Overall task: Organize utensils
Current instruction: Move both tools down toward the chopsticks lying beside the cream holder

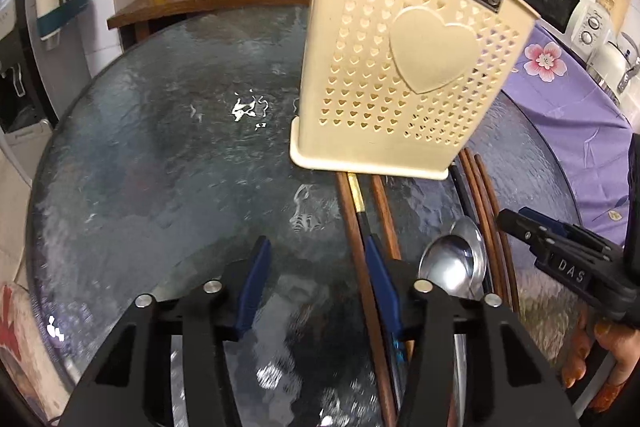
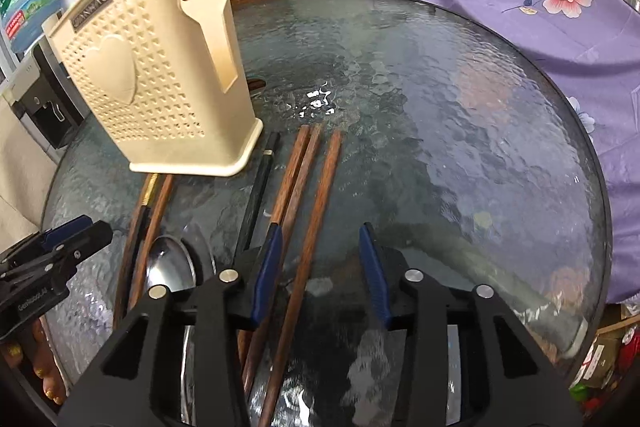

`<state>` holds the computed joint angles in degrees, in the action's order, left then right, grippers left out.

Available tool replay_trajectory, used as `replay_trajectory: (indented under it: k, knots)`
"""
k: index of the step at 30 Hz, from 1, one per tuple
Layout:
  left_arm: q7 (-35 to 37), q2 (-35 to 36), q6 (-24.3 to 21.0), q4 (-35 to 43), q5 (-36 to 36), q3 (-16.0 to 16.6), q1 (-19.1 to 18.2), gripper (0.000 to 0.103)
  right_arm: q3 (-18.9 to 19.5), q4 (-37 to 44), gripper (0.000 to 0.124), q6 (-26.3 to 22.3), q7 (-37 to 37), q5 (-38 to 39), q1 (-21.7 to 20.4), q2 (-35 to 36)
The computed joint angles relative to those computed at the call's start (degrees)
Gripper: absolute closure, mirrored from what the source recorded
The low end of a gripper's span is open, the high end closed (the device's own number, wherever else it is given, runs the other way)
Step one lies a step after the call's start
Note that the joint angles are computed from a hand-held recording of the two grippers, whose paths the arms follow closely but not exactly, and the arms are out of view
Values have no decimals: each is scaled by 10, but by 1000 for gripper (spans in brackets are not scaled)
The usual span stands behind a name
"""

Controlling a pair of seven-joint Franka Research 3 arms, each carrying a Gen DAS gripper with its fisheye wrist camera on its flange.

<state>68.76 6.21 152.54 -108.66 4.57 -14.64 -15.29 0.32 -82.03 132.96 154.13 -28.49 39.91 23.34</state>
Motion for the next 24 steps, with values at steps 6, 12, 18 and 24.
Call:
replay_trajectory:
  k: [6,12,18,24]
  knots:
    - [9,35,10,44,13,-1,-7,57,-4,23,84,25,-20,-2,-5,20]
    - [-13,97,-26,130,48,5,-19,64,-18,42,84,23,-25,5,-1,37]
    - [-32,124,-38,164,76,7,-30,64,-23,34,84,30,-24,6,-4,35]
    - [-34,152,-52,200,77,7,-36,64,-26,54,84,14,-29,8,-4,47]
